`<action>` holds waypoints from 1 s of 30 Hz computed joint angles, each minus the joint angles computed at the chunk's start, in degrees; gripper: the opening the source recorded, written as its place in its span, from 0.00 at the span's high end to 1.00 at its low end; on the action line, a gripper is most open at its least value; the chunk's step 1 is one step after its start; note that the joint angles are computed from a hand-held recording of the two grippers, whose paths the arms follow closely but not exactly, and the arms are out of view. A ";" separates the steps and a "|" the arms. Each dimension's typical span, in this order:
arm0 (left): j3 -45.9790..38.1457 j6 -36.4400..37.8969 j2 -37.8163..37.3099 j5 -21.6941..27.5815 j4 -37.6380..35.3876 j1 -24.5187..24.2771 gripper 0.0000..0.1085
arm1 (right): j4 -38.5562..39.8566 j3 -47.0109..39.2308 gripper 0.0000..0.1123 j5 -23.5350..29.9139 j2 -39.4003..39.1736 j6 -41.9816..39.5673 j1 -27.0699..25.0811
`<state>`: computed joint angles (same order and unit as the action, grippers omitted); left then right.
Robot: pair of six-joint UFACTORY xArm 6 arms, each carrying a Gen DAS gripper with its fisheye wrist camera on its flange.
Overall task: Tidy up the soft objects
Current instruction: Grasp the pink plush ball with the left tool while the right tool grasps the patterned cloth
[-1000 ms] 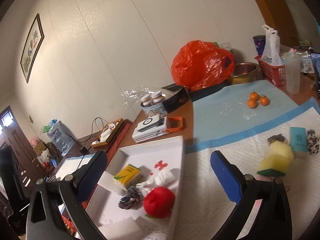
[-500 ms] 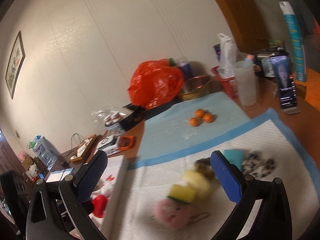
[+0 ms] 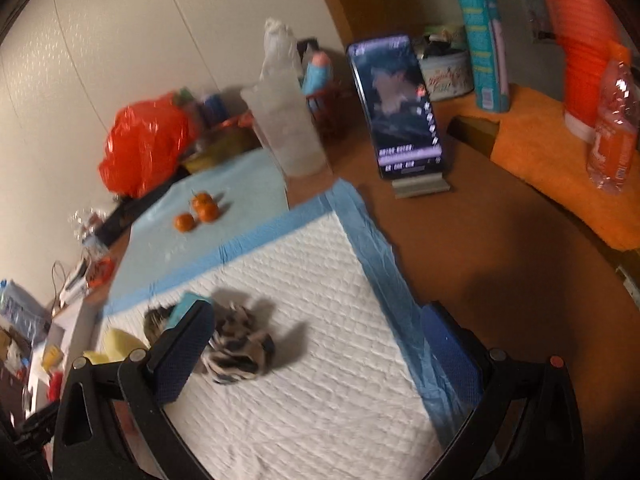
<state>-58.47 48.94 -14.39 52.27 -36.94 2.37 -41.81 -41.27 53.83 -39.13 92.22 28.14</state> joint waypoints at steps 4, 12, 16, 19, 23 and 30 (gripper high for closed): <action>0.99 -0.46 -0.70 -0.95 0.65 -1.77 0.05 | 2.61 0.82 0.08 -4.63 0.82 -3.55 -1.53; 2.52 0.27 -0.80 -3.69 1.77 -4.59 0.08 | 7.71 -0.02 0.08 -11.23 5.43 -14.08 -4.11; 3.42 1.88 -0.82 -4.60 0.79 -5.38 0.08 | 7.93 -1.52 0.08 -10.25 7.66 -17.72 -3.94; 3.85 2.78 -0.44 -4.90 0.66 -6.16 0.08 | 9.99 -1.52 0.08 -12.18 8.78 -20.59 -4.68; 3.48 3.46 1.04 -6.77 1.32 -8.19 0.08 | 10.93 -3.47 0.09 -12.65 11.55 -24.98 -4.34; 2.19 1.86 3.80 -7.02 3.59 -9.54 0.32 | 10.73 -8.08 0.36 -12.59 17.64 -29.70 -3.84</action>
